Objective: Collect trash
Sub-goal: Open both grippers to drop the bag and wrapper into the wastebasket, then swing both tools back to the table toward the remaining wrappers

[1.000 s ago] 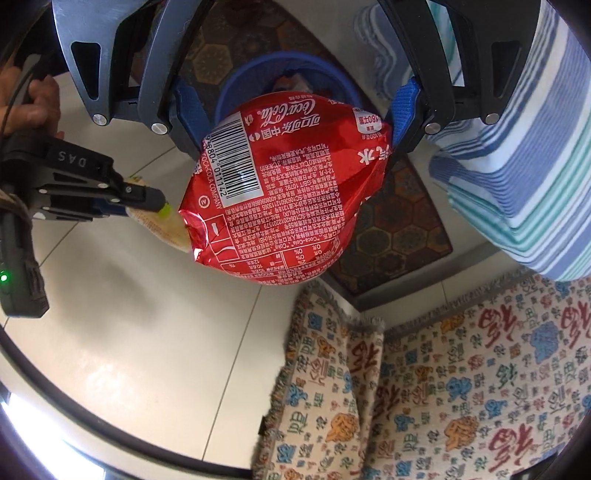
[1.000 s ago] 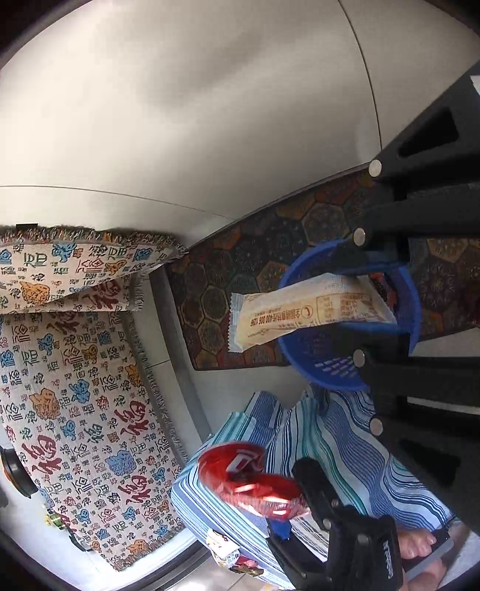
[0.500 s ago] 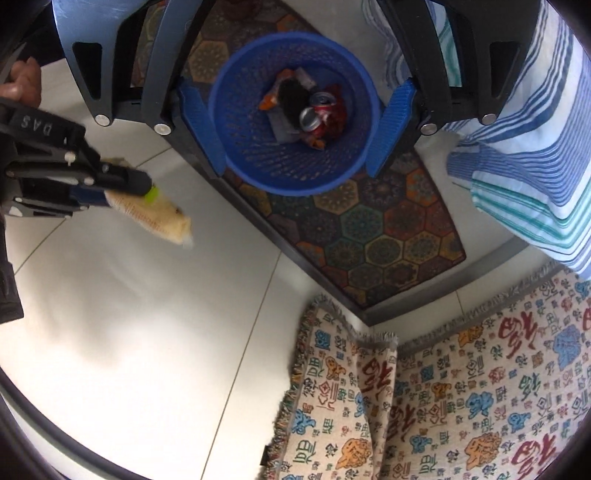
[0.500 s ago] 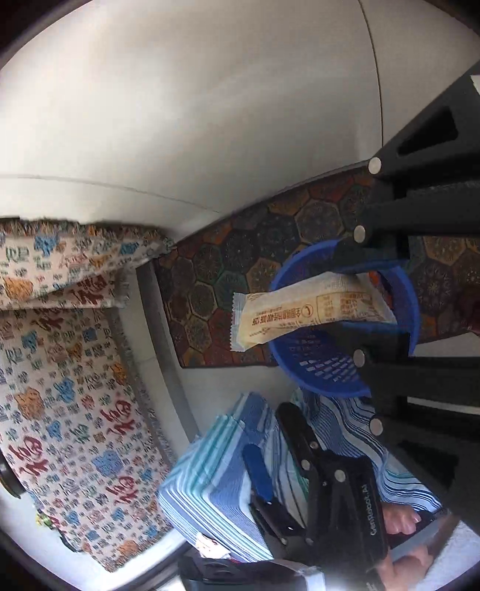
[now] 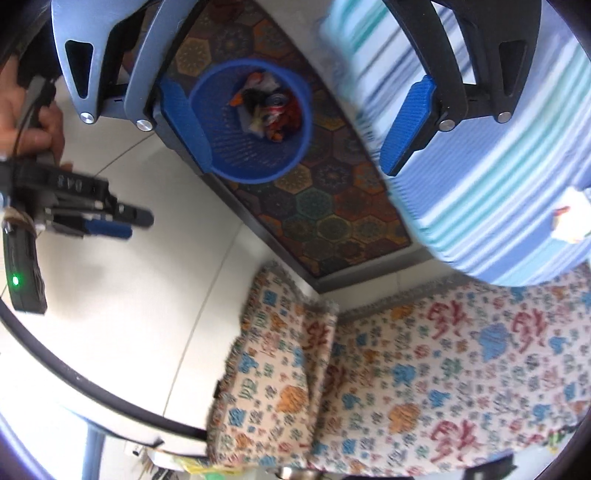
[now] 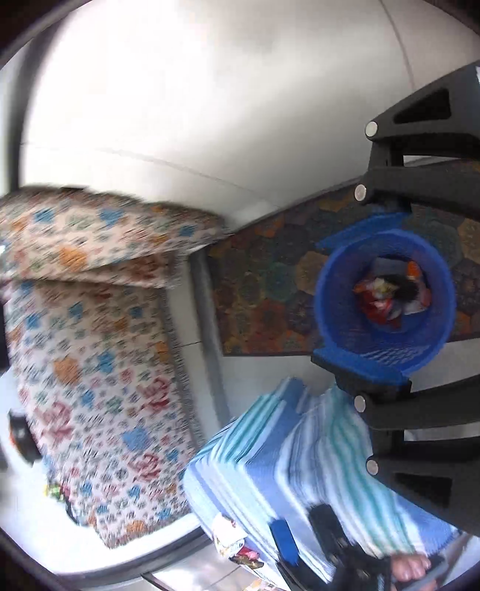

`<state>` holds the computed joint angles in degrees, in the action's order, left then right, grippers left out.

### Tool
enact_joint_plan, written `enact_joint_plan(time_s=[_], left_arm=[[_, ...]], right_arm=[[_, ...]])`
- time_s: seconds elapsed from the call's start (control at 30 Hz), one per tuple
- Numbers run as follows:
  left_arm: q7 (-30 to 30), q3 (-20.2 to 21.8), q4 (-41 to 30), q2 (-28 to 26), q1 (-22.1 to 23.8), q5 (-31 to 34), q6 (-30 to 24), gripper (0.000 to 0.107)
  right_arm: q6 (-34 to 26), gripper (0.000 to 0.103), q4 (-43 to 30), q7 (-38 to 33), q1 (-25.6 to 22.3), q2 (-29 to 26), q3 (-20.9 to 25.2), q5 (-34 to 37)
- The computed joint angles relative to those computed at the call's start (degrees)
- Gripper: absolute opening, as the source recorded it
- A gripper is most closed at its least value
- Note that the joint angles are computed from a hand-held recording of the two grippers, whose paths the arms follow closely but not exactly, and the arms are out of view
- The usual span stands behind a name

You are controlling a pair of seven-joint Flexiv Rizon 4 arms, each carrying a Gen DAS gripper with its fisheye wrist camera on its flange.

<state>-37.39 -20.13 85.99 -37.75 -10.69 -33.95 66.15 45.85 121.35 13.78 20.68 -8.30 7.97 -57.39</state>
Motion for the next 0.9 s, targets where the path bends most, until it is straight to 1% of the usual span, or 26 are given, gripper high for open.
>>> enact_joint_plan(time_s=[0.1,0.23,0.3,0.37,0.47,0.53,0.57,0.67,0.7,0.73,0.8,0.87,0.9], left_arm=[[1.49,2.07,4.39,3.33,2.64,0.63,1.46,0.096],[-2.17,8.5,6.06,4.5,3.76,4.95,1.13,0.096],[-5.4,11.83,5.78,4.13,4.26,7.68,1.19,0.096],[-8.1,13.66,5.31,3.65,5.51,9.51,1.27,0.096],[-12.51,16.29,3.26,1.87,6.99,12.34,1.69,0.096],[-14.57,17.09,1.23,0.29,8.31,13.75,1.07,0.096],[-15.63,17.57,-0.46,-0.88,8.79,14.5,0.16,0.096],[-16.35,17.24,-4.31,-3.73,11.07,15.61,-1.85,0.096],[-16.1,16.99,-5.13,-4.44,11.95,15.8,-2.15,0.098],[-14.97,15.2,-5.33,-4.89,13.54,14.72,-1.95,0.098],[-14.82,15.03,-6.47,-5.9,14.13,14.81,-0.88,0.099],[-14.42,14.66,-8.04,-7.01,14.78,14.76,-1.16,0.103],[-13.72,13.93,-8.73,-7.63,15.31,14.42,-1.09,0.103]], right_arm=[[-2.02,0.058,-4.02,0.02,1.78,-2.72,-0.5,-4.28],[1.42,0.058,-11.32,-3.05,4.12,-8.94,-1.79,-7.18],[3.68,0.058,-15.44,-5.86,5.68,-12.43,-2.53,-7.37],[6.01,0.058,-20.01,-9.29,7.51,-16.26,-3.45,-6.79],[9.87,0.058,-27.46,-15.28,9.79,-22.66,-3.97,-2.86],[10.56,0.058,-33.79,-21.67,11.02,-27.89,-3.31,1.51],[10.25,0.058,-36.11,-24.17,11.69,-29.7,-3.23,3.11],[8.14,0.058,-45.16,-32.84,13.6,-36.18,-2.63,8.19],[7.48,0.058,-47.26,-34.68,14.16,-37.6,-2.8,9.46],[6.71,0.058,-49.61,-36.23,14.71,-39.09,-3.03,10.82],[5.96,0.058,-52.76,-37.73,15.78,-41.2,-3.98,13.04],[5.6,0.058,-55.46,-38.73,16.47,-42.97,-4.72,15.6],[5.7,0.058,-56.51,-39.29,16.52,-43.76,-4.98,16.97]])
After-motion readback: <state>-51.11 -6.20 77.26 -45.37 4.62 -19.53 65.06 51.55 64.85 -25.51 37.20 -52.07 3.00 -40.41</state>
